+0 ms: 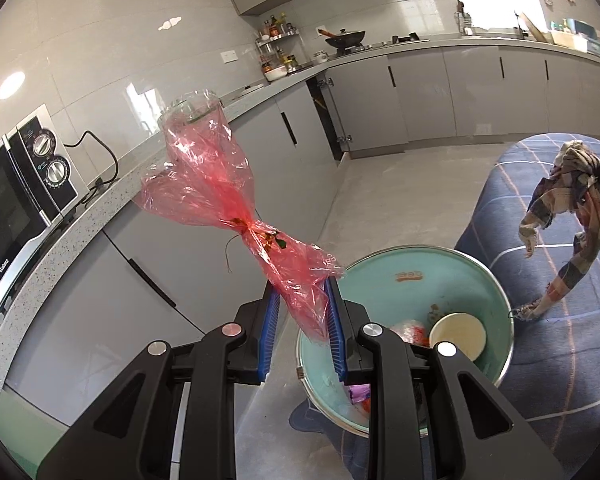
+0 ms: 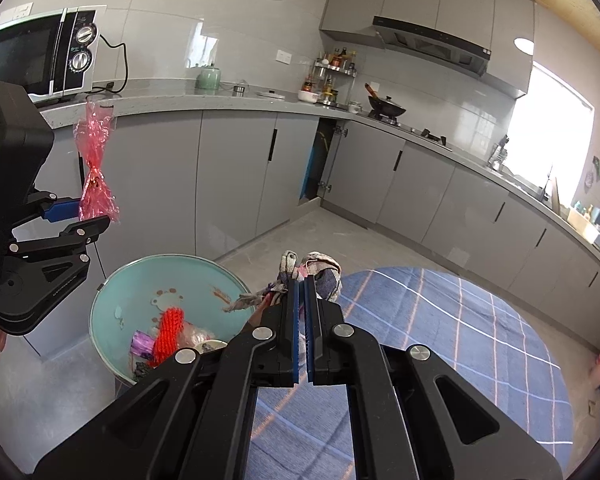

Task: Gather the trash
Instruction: 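Carry the pink wrapper and patterned cloth with both tools over the teal bin, then open both tools to drop the wrapper and cloth into the bin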

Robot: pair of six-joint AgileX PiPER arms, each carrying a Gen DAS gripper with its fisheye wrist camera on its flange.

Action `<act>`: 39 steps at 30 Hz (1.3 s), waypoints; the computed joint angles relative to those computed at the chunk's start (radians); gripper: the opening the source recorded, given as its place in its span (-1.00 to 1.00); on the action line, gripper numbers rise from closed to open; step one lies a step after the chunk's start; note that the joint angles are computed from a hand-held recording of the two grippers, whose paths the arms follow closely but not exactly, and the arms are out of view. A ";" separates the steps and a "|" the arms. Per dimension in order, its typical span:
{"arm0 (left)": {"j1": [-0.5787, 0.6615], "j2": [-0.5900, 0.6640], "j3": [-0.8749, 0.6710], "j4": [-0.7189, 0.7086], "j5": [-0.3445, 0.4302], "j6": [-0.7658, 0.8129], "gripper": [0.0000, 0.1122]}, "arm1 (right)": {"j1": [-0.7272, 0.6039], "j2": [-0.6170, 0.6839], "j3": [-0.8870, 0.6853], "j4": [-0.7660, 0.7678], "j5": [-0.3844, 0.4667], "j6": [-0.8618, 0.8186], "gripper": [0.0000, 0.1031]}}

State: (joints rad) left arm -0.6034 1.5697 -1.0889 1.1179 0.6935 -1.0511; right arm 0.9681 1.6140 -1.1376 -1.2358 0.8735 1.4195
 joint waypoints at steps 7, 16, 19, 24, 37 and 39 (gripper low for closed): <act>0.022 0.011 -0.012 -0.026 -0.016 0.020 -0.58 | -0.019 0.040 -0.050 0.016 -0.038 -0.036 -0.94; 0.040 0.023 -0.016 -0.044 -0.041 0.039 -0.58 | -0.031 0.087 -0.098 0.024 -0.068 -0.059 -0.94; 0.046 0.024 -0.016 -0.051 -0.048 0.047 -0.58 | -0.036 0.094 -0.103 0.025 -0.078 -0.062 -0.94; 0.046 0.031 -0.023 -0.060 -0.052 0.059 -0.55 | -0.044 0.110 -0.114 0.026 -0.091 -0.067 -0.94; 0.036 0.034 -0.007 0.032 -0.027 -0.036 0.65 | -0.086 0.090 -0.057 -0.034 -0.150 0.032 -0.04; 0.040 0.025 -0.007 0.023 -0.033 -0.027 0.65 | -0.082 0.071 -0.036 -0.043 -0.141 0.056 0.06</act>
State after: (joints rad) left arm -0.5635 1.5945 -1.0954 1.1412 0.6604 -1.0781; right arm 0.8859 1.6853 -1.1740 -1.2785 0.7321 1.4754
